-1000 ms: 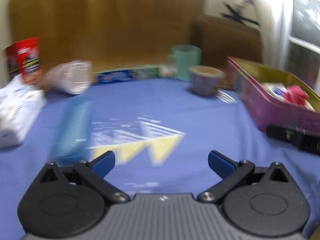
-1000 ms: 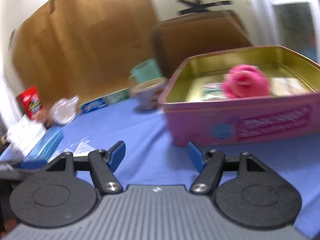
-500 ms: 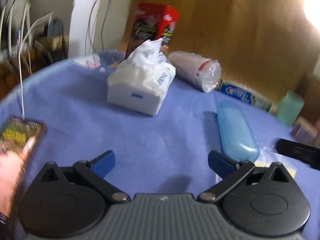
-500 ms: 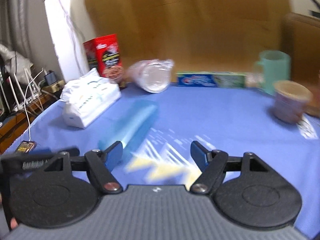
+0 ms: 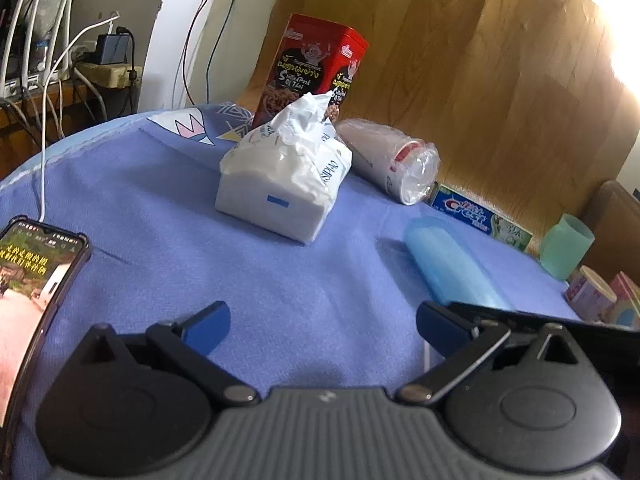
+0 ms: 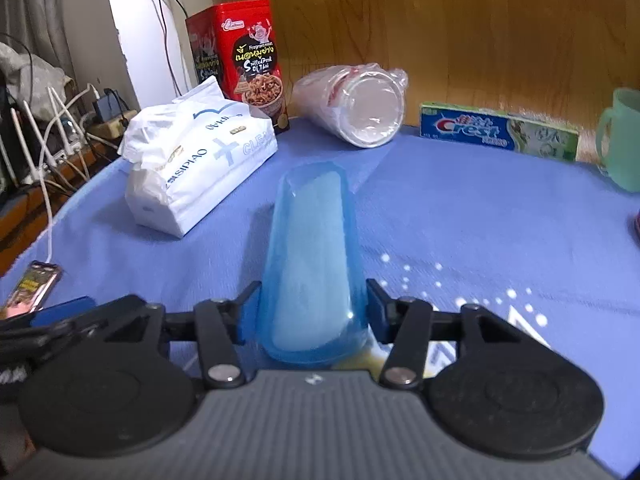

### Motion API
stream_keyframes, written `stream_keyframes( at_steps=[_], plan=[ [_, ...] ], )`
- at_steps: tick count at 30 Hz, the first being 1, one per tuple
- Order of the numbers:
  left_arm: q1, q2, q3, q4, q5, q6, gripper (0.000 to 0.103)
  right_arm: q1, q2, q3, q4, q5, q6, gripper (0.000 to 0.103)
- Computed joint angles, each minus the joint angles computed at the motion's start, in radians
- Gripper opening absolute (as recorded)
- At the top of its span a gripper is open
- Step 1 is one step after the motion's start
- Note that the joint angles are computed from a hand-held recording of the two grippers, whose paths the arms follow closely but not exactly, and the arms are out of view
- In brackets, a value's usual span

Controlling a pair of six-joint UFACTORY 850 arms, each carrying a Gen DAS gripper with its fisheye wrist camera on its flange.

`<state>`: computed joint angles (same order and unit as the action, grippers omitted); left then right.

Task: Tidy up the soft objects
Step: 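Carry the blue case into the pink tin and open the right gripper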

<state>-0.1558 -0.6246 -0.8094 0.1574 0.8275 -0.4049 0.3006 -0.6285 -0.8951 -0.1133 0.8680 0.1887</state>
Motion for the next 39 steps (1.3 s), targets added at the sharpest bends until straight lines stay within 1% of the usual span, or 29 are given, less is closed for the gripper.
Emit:
stream_keyframes(
  at_steps=[4,7,9,11,14,16,17,19,20,21,22,23,25,28,29,32,34,35,36,38,39],
  plan=[
    [-0.006,0.001,-0.011,0.023,-0.034,0.025,0.103,-0.038,0.027,0.073,-0.041,0.048,0.024,0.056],
    [-0.023,0.006,-0.022,0.077,-0.069,0.02,0.103,-0.077,0.059,0.161,-0.077,0.112,0.069,0.056],
    [-0.03,0.008,-0.032,0.227,-0.077,-0.097,0.103,-0.105,0.075,0.23,-0.082,0.184,0.086,0.056],
    [-0.05,0.005,-0.047,0.392,-0.07,-0.212,0.103,-0.125,0.084,0.282,-0.073,0.236,0.098,0.056],
    [-0.105,-0.01,-0.087,0.584,-0.078,-0.323,0.103,-0.16,0.084,0.345,-0.072,0.32,0.145,0.056],
    [-0.142,-0.033,-0.13,0.708,-0.101,-0.432,0.103,-0.176,0.079,0.372,-0.07,0.363,0.162,0.056],
    [-0.161,-0.046,-0.145,0.729,-0.11,-0.457,0.102,-0.186,0.074,0.38,-0.081,0.386,0.173,0.056],
    [-0.204,-0.046,-0.154,0.698,-0.139,-0.42,0.096,-0.205,0.062,0.389,-0.111,0.424,0.197,0.056],
    [-0.213,-0.048,-0.164,0.729,-0.14,-0.442,0.085,-0.217,0.055,0.393,-0.133,0.443,0.203,0.056],
    [-0.215,-0.055,-0.181,0.797,-0.127,-0.505,0.069,-0.227,0.05,0.396,-0.15,0.457,0.203,0.056],
    [-0.221,-0.059,-0.197,0.851,-0.12,-0.564,0.067,-0.238,0.046,0.402,-0.167,0.474,0.195,0.056],
    [-0.23,-0.055,-0.205,0.863,-0.129,-0.58,0.067,-0.245,0.044,0.408,-0.169,0.494,0.185,0.056],
    [-0.259,-0.036,-0.209,0.833,-0.126,-0.528,0.068,-0.253,0.046,0.433,-0.13,0.561,0.151,0.056],
    [-0.322,-0.007,-0.238,0.816,-0.136,-0.471,0.066,-0.302,0.056,0.471,-0.105,0.688,0.14,0.056],
    [-0.344,-0.001,-0.25,0.812,-0.141,-0.451,0.067,-0.317,0.064,0.482,-0.089,0.717,0.133,0.056],
    [-0.42,-0.01,-0.314,0.789,-0.156,-0.373,0.075,-0.369,0.094,0.508,-0.022,0.787,0.112,0.056],
    [-0.469,-0.043,-0.378,0.756,-0.189,-0.333,0.083,-0.401,0.105,0.51,0.034,0.802,0.108,0.056],
    [-0.493,-0.065,-0.412,0.728,-0.213,-0.311,0.09,-0.42,0.106,0.501,0.054,0.794,0.108,0.056],
    [-0.517,-0.092,-0.456,0.68,-0.248,-0.272,0.094,-0.438,0.099,0.486,0.078,0.782,0.103,0.057],
    [-0.561,-0.128,-0.509,0.5,-0.333,-0.113,0.095,-0.431,0.069,0.435,0.224,0.733,0.045,0.058],
    [-0.572,-0.137,-0.525,0.442,-0.365,-0.069,0.094,-0.431,0.055,0.417,0.283,0.717,0.029,0.058]
  ],
)
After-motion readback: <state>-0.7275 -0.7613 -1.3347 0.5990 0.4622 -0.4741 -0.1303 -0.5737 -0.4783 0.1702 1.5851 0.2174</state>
